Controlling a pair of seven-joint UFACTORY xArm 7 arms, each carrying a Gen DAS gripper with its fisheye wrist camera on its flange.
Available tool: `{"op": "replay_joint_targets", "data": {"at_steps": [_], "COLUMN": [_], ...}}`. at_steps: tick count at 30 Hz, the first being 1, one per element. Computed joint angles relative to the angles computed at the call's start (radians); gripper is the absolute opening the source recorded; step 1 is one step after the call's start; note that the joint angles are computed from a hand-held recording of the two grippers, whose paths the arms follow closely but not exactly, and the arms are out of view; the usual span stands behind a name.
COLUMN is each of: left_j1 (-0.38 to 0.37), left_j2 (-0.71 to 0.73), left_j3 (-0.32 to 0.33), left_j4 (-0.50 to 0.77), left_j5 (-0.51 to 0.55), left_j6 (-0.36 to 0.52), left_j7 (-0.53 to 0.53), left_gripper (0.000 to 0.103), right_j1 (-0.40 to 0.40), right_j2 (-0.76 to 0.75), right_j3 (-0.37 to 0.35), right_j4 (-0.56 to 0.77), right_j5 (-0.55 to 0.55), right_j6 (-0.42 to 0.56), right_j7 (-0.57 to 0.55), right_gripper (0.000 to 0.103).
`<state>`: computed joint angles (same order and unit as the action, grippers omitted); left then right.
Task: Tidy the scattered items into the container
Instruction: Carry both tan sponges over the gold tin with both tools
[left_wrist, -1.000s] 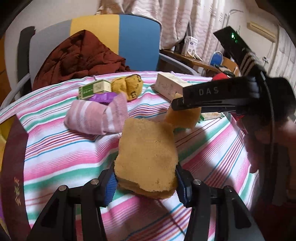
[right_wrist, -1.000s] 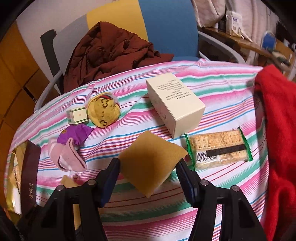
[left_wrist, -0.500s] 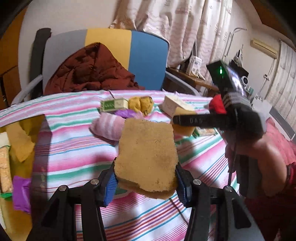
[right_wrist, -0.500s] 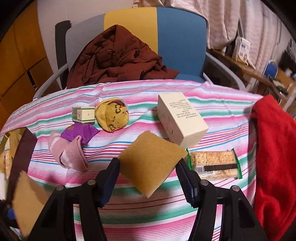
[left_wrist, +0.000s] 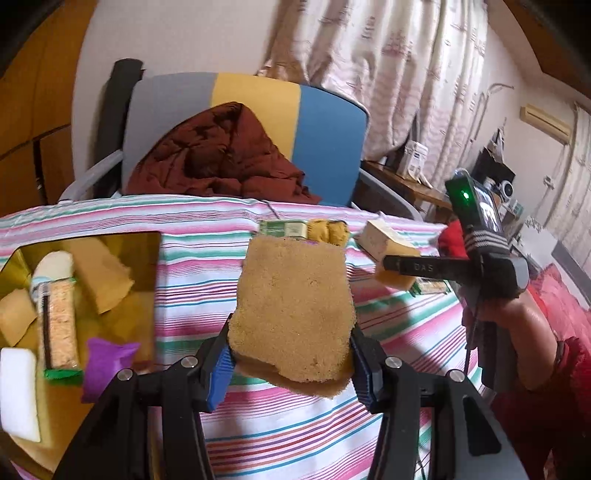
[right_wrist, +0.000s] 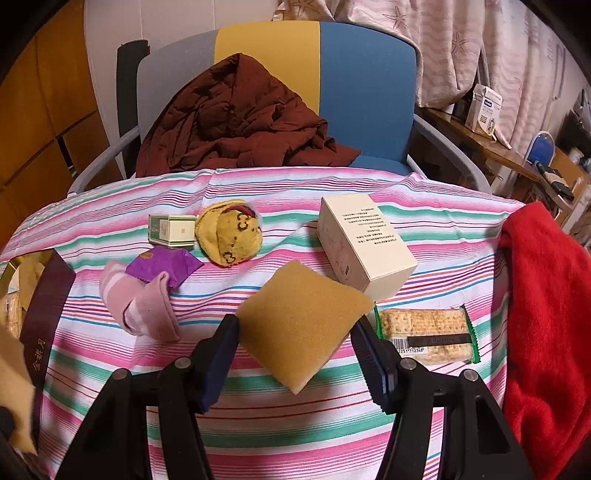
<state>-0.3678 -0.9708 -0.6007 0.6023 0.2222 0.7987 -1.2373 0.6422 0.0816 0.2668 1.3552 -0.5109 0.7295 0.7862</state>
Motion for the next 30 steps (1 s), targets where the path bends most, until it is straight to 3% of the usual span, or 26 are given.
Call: {"op": "replay_joint_targets", "data": {"at_steps": [7, 13, 19, 27, 30], "left_j1": [-0.038, -0.061, -0.070, -0.069, -0.065], "left_j2": [-0.153, -0.316, -0.474, -0.651, -0.702], "left_j3": [0.024, 0.038, 0.044, 0.046, 0.054], "left_j4": [-0.046, -0.092, -0.134, -0.160, -0.176], "left_j5": [-0.026, -0.063, -0.113, -0.167, -0.200], "left_j6": [0.117, 0.262, 0.403, 0.576, 0.613], "left_j7": [-0.015, -0.014, -0.014, 0.035, 0.055], "left_gripper": [0.054, 0.054, 0.054, 0.054, 0.054], "right_j1": [-0.001, -0.022, -0.025, 0.042, 0.067], "right_j2": [-0.029, -0.078, -0.072, -0.012, 0.008], "right_j3": [0.000, 0.014, 0.038, 0.061, 0.083], "right_j4": [-0.023, -0.075, -0.072, -0.012, 0.007], "right_j5": [-0.069, -0.169, -0.200, 0.031, 0.207], "right_j6": [-0.049, -0.190, -0.288, -0.270, -0.282], "right_j7": [0.059, 0.145, 0.104, -0.108, -0.215], "right_gripper": [0.063, 0.063, 0.063, 0.064, 0.064]}}
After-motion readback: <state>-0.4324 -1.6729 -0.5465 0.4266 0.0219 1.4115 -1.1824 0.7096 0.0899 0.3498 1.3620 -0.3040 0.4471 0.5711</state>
